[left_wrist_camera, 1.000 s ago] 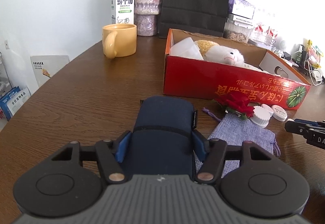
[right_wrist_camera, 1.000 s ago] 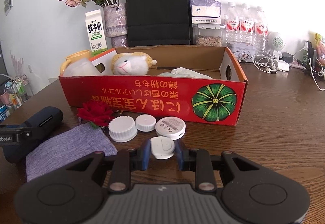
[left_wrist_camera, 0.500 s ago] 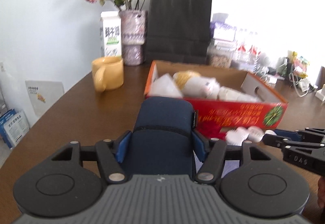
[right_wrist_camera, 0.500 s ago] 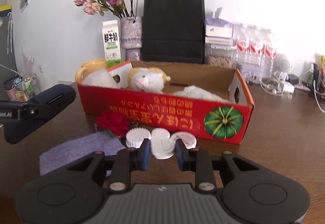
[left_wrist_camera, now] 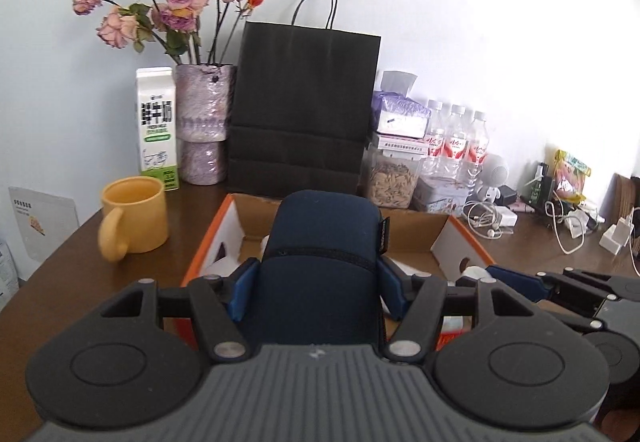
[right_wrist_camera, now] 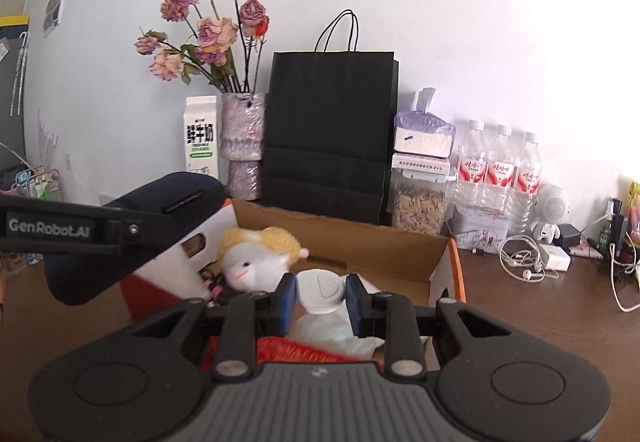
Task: Organize objects
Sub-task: 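Carry the navy case and white item with both tools over the box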
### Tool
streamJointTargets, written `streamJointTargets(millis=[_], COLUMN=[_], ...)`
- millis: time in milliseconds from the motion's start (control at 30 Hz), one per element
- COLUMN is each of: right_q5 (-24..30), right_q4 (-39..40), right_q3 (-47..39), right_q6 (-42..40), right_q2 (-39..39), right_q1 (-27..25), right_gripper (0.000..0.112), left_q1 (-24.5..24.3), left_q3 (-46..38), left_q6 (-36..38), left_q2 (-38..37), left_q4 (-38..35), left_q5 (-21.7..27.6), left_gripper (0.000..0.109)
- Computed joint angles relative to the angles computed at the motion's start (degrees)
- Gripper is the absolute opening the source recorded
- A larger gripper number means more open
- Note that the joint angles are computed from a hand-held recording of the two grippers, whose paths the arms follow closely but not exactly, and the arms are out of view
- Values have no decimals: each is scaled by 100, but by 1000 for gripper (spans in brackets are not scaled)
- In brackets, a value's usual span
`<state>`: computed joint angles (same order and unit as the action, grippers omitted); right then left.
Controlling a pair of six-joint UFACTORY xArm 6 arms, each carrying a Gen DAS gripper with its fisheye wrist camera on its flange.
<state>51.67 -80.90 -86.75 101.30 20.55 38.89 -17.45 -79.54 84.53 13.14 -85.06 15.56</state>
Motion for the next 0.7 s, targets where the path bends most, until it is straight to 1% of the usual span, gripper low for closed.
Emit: streamJointTargets(millis=[133, 233, 333, 400, 467, 567, 600, 667, 700], right_q5=[-200, -391, -651, -808, -870, -993, -993, -992, -1000], right_q4=[-18, -23, -18, 4, 95, 197, 242, 381, 445], right_q3=[-206, -341, -408, -422, -439, -462, -477, -508, -501], right_q6=[-126, -151, -87, -94, -212, -316, -377, -510, -555], right_q2=[146, 269, 379, 446, 507, 579, 605, 653, 660], right_q1=[-321, -558, -785, -906, -986, -1086, -1100, -1123, -1130], right_gripper=[26, 26, 26, 26, 26, 26, 26, 29, 38], left_q1=[-195, -334, -393, -379, -380, -407, -394, -373, -376], left_q3=[-671, -1165, -1606, -1861, -2092, -2345, -2418, -2493, -2482], left_q6=[-887, -1352, -1863, -2251, -2526, -2655, -2657, -2488, -2332], left_q2=[596, 1035, 1420, 1631, 1826, 2053, 2108, 2163, 2149], left_q4=[645, 1054, 1508, 1834, 2137, 2347, 2372, 2153, 1957], left_q5=[-105, -179, -98, 76, 160, 147, 210, 255, 191], left_gripper=[64, 64, 64, 64, 64, 64, 66, 80, 99])
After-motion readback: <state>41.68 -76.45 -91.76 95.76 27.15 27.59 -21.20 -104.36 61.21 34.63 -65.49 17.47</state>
